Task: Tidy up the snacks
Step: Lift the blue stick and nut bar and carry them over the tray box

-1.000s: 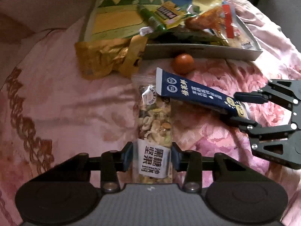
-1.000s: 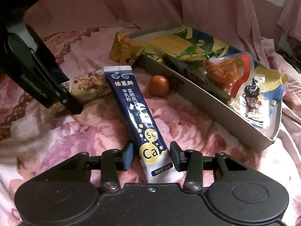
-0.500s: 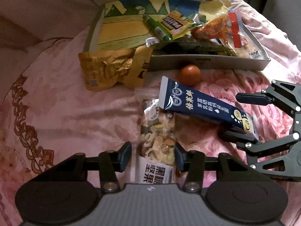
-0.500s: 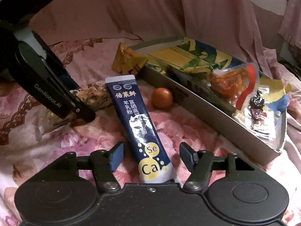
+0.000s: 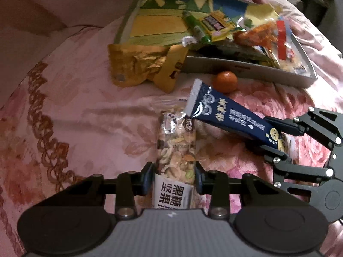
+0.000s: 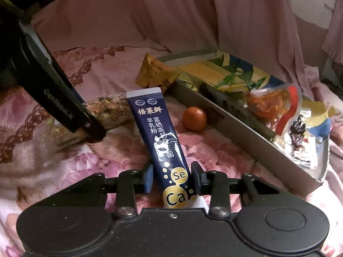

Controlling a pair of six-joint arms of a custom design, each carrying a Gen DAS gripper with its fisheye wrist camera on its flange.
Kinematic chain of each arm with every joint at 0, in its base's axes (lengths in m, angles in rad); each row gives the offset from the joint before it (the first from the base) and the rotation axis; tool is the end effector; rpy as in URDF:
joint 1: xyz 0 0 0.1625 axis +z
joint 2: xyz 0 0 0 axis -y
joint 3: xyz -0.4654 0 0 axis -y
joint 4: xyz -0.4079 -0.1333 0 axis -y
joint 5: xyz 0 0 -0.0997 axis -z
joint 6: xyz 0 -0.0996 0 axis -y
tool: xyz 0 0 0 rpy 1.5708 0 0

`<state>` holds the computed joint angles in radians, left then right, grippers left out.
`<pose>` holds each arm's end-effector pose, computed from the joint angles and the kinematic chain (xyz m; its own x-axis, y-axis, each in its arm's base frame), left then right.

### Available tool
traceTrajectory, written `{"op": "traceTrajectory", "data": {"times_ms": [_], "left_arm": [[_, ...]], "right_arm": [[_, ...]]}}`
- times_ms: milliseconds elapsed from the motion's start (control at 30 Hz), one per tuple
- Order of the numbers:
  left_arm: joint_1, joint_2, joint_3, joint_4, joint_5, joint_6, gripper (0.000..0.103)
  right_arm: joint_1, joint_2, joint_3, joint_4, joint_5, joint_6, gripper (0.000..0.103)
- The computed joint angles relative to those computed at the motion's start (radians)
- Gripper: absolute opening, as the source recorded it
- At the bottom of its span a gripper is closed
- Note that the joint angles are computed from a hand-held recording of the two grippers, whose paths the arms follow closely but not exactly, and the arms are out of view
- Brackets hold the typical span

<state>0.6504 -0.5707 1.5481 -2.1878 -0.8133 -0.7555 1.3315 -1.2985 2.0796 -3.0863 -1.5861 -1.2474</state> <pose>-0.4250 -0.5768 -0.0271 -0.6905 0.1392 -0.7098 0.3727 0.9095 -0.1842 -0.0037 -0.5710 0.3165 -0.4747 -0.6052 0.6390 -0.8628 0.4633 -0.2022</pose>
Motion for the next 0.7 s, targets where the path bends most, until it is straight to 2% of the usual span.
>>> {"op": "traceTrajectory", "data": {"times_ms": [167, 400, 533, 700], "left_arm": [[-0.021, -0.012, 0.000, 0.060, 0.055, -0.074, 0.041], [-0.048, -0.011, -0.041, 0.099, 0.130, -0.126, 0.042], [-0.054, 0.013, -0.102, 0.066, 0.178, -0.091, 0.042], [-0.053, 0.090, -0.216, -0.044, 0.241, 0.029, 0.042]], "right_arm": [[-0.006, -0.005, 0.022, -0.093, 0.041, -0.010, 0.034], [-0.025, -0.031, 0.026, -0.164, 0.150, 0.054, 0.034], [-0.034, -0.035, 0.017, -0.219, 0.205, 0.110, 0.034], [-0.042, -0.021, -0.018, -0.290, 0.218, 0.192, 0.034]]}}
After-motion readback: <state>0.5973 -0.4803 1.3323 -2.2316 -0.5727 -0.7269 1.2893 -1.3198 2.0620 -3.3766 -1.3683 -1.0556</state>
